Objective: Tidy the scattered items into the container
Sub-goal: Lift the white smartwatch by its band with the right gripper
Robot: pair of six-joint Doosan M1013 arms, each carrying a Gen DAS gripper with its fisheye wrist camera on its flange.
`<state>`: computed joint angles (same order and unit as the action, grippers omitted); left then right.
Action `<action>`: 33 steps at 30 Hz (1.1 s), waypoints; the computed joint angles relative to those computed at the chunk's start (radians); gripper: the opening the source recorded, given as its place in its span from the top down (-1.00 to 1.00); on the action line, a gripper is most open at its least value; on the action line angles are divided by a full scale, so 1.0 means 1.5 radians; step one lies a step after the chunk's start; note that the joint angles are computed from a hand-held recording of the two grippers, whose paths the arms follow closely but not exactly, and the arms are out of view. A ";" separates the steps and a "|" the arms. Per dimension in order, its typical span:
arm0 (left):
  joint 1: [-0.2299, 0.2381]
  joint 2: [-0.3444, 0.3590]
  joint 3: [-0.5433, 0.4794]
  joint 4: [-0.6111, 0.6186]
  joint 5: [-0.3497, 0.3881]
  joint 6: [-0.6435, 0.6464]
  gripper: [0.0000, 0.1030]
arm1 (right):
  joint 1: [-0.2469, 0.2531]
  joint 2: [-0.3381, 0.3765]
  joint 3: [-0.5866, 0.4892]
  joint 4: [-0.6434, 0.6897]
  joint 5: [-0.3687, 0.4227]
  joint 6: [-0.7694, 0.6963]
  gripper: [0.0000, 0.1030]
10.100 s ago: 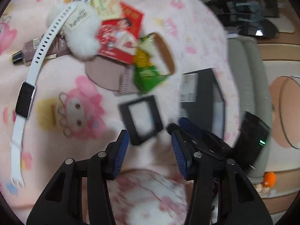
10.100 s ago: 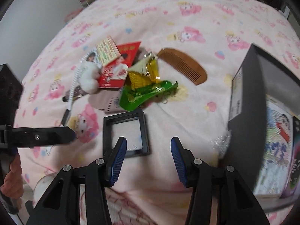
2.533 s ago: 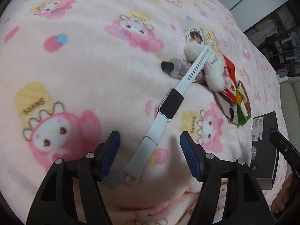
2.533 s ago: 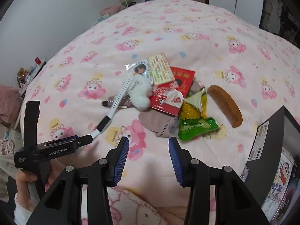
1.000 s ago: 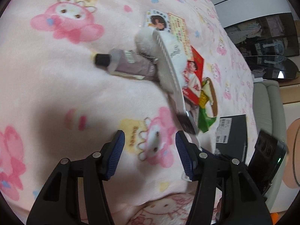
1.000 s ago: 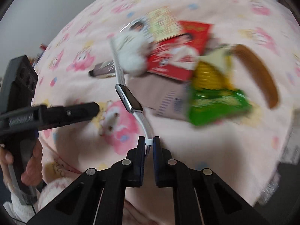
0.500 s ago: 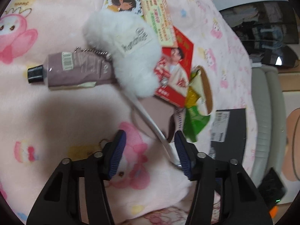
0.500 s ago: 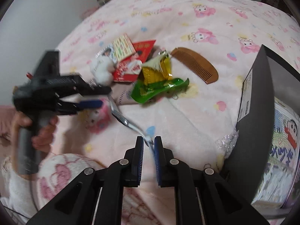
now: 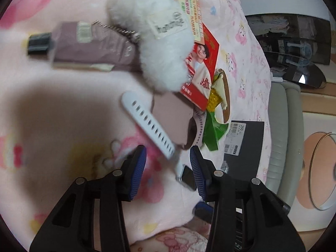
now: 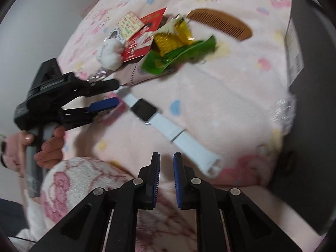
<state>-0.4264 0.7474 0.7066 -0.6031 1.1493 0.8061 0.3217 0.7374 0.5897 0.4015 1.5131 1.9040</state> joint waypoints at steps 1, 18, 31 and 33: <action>-0.001 0.005 -0.010 0.001 0.009 0.005 0.78 | 0.002 0.006 -0.011 -0.012 0.007 0.006 0.80; -0.014 -0.092 0.159 -0.008 -0.082 0.025 0.58 | -0.003 -0.035 0.064 -0.008 -0.070 0.104 0.23; -0.011 -0.097 0.178 -0.029 -0.146 0.021 0.14 | -0.009 0.022 -0.016 -0.032 -0.106 0.173 0.11; -0.012 -0.098 0.180 -0.020 -0.150 0.012 0.20 | -0.010 0.031 -0.029 -0.034 -0.106 0.162 0.20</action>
